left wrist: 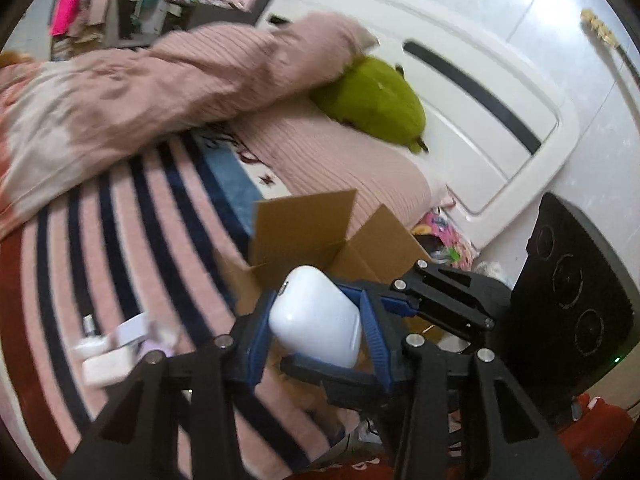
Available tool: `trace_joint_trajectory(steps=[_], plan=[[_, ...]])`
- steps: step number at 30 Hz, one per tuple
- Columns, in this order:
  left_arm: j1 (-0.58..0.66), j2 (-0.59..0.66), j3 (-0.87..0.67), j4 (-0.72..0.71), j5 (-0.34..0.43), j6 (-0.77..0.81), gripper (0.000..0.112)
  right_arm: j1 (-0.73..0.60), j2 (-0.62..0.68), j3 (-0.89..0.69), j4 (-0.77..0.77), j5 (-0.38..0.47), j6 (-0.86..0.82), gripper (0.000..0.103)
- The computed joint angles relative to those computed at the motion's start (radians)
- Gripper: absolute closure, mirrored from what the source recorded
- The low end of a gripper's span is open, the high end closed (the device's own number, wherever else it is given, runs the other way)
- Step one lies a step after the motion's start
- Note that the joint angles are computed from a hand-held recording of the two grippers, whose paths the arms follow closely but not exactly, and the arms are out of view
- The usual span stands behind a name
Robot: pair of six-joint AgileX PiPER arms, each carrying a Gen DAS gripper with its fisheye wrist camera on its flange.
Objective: Organize rigid objects
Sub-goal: 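Carry the earbuds case into the cardboard box and release it, then return the right gripper and grasp the gold tube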
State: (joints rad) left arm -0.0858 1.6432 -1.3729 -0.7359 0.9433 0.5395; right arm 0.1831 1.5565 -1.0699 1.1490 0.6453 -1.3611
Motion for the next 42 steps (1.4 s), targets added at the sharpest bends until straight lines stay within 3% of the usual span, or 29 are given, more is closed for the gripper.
trace_joint_trajectory(steps=[5,9,13,15,17,19,21,27,34,38,42], plan=[[-0.113,0.194,-0.208,0.112,0.065,-0.155,0.074,-0.119,0.126,-0.152,-0.24,0.142,0.219,0.064],[-0.145,0.27,-0.292,0.157,0.107,-0.208,0.074,-0.153,0.209,-0.25,-0.353,0.239,0.326,0.064],[-0.144,0.272,-0.302,0.157,0.119,-0.211,0.074,-0.147,0.189,-0.235,-0.405,0.225,0.355,0.064],[-0.141,0.246,-0.281,0.173,0.112,-0.215,0.07,-0.136,0.184,-0.232,-0.428,0.224,0.37,0.064],[-0.127,0.209,-0.244,0.175,0.096,-0.208,0.06,-0.126,0.186,-0.232,-0.441,0.214,0.369,0.062],[-0.118,0.167,-0.204,0.194,0.068,-0.21,0.052,-0.12,0.174,-0.217,-0.446,0.191,0.37,0.047],[-0.1,0.12,-0.164,0.204,0.054,-0.204,0.05,-0.123,0.155,-0.199,-0.423,0.179,0.35,0.04],[-0.011,-0.036,-0.015,0.183,-0.002,-0.15,0.039,-0.098,0.099,-0.169,-0.409,0.163,0.347,0.037],[0.195,-0.266,0.198,0.134,-0.052,-0.061,0.037,0.002,0.011,-0.117,-0.356,0.144,0.334,0.036],[0.323,-0.373,0.325,0.171,-0.104,-0.009,0.037,0.121,-0.024,-0.089,-0.271,0.122,0.29,0.037],[0.504,-0.399,0.438,0.078,-0.124,0.185,0.033,0.299,0.031,-0.118,-0.295,0.076,0.367,0.037]])
